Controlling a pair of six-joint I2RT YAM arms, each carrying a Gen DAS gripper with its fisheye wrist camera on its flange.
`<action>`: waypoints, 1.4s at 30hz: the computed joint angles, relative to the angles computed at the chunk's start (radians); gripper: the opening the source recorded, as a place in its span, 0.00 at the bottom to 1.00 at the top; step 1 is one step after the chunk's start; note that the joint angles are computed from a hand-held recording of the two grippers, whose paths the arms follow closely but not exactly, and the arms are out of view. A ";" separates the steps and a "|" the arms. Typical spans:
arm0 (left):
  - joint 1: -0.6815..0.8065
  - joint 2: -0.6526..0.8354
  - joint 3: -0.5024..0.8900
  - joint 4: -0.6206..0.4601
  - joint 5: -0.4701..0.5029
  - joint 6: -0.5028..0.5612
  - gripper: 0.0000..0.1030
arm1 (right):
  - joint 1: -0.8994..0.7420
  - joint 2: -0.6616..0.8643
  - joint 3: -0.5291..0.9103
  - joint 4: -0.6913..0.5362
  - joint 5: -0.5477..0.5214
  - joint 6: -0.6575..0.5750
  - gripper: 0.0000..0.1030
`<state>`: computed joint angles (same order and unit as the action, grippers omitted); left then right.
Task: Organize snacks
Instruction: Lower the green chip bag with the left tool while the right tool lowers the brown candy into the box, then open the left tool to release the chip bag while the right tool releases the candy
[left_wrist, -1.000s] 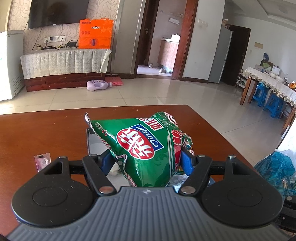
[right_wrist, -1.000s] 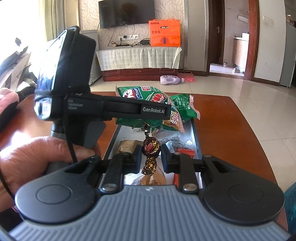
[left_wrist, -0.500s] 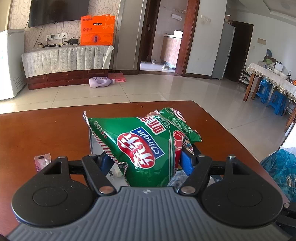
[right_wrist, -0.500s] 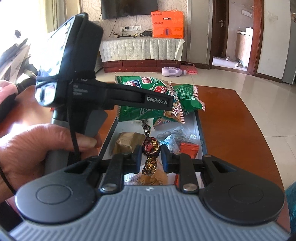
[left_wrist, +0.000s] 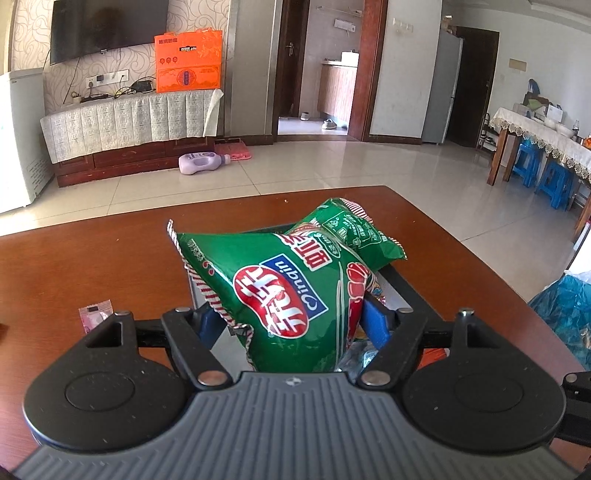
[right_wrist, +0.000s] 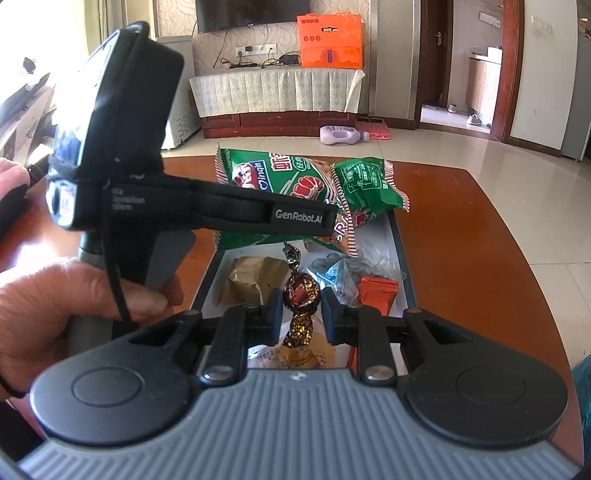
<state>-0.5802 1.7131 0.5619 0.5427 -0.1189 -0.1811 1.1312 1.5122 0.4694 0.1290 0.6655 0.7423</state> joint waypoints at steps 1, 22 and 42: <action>0.002 -0.001 0.000 -0.001 0.003 0.000 0.76 | -0.002 0.004 0.003 -0.003 -0.003 0.001 0.24; -0.012 -0.007 -0.054 0.026 -0.018 0.019 0.85 | -0.028 0.040 0.020 -0.007 -0.028 0.004 0.25; -0.022 -0.079 -0.128 0.029 -0.026 0.039 0.89 | -0.023 0.049 0.006 0.007 -0.041 0.039 0.37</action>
<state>-0.6025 1.6344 0.4340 0.5720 -0.1444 -0.1417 1.1078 1.5614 0.4756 0.1359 0.6240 0.7811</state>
